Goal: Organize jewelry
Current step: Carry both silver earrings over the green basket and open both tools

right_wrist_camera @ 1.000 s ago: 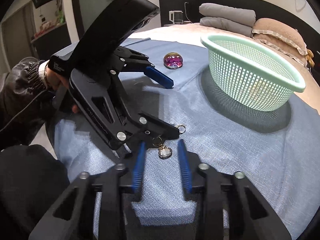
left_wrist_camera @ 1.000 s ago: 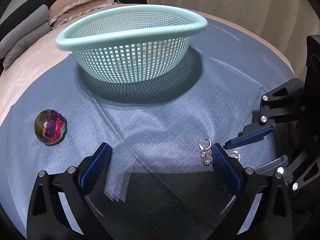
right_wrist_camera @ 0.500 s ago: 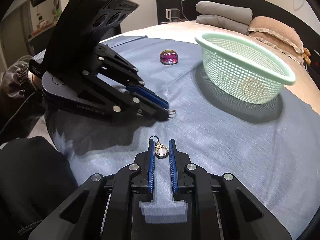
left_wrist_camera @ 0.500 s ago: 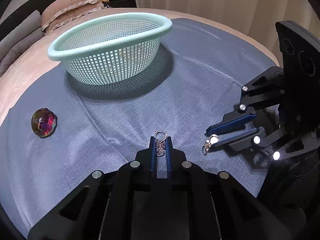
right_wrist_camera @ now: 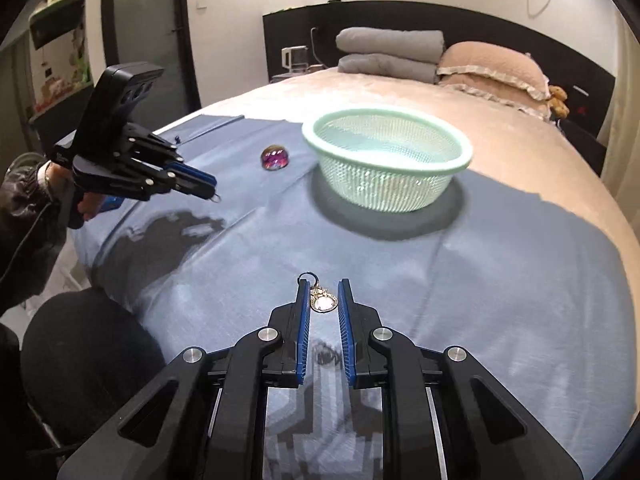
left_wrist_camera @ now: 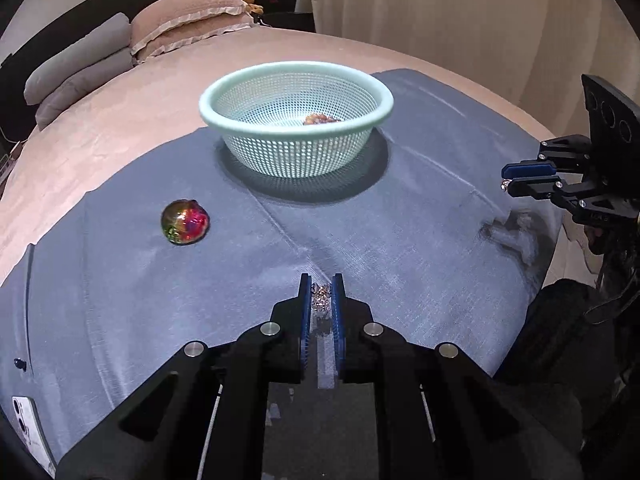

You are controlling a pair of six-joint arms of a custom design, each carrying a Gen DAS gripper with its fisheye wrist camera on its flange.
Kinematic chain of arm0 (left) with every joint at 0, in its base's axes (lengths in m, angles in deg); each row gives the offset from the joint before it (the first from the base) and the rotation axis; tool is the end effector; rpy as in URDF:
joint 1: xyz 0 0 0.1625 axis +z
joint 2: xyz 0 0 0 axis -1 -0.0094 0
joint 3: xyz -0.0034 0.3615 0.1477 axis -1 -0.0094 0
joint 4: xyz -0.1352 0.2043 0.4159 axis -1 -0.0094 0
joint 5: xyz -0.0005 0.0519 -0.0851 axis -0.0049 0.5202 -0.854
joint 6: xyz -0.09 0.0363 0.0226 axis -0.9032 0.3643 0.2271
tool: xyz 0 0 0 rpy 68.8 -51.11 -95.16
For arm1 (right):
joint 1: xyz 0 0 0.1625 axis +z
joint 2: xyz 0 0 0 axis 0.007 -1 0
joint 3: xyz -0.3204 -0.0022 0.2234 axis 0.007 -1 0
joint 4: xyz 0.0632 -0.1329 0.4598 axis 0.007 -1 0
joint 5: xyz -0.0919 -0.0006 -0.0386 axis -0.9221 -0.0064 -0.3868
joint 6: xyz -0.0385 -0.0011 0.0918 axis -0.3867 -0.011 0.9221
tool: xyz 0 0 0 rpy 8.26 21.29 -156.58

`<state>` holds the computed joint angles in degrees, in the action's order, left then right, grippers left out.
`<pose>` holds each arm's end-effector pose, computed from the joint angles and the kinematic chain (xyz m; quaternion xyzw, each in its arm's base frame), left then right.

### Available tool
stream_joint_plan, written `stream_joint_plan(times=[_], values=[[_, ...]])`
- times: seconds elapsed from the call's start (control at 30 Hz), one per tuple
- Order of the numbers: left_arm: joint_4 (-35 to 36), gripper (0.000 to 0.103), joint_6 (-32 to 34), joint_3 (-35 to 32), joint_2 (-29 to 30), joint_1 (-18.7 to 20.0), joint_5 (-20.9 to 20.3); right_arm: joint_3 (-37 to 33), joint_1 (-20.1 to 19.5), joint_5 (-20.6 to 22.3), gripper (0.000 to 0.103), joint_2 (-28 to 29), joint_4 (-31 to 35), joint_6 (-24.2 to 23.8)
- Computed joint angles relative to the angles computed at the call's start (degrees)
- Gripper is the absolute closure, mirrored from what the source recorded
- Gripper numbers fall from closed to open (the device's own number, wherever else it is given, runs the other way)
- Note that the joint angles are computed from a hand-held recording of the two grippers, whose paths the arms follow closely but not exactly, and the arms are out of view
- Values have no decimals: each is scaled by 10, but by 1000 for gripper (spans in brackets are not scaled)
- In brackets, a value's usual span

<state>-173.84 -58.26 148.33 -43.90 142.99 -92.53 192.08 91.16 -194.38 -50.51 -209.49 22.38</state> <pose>-0.2324 -0.6050 0.1457 0.4710 0.8539 -0.1140 0.1898 0.1214 -0.5014 0.2332 0.3256 -0.8572 0.3068 0.2552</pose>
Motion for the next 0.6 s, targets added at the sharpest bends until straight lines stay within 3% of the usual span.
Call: stream_joint_plan(times=[0.33, 0.6], values=[[13, 93, 2, -57, 8, -21, 29, -30, 41, -4, 90, -28, 20, -26], [32, 93, 8, -133, 57, -43, 72, -96, 71, -11, 90, 1, 33, -46]])
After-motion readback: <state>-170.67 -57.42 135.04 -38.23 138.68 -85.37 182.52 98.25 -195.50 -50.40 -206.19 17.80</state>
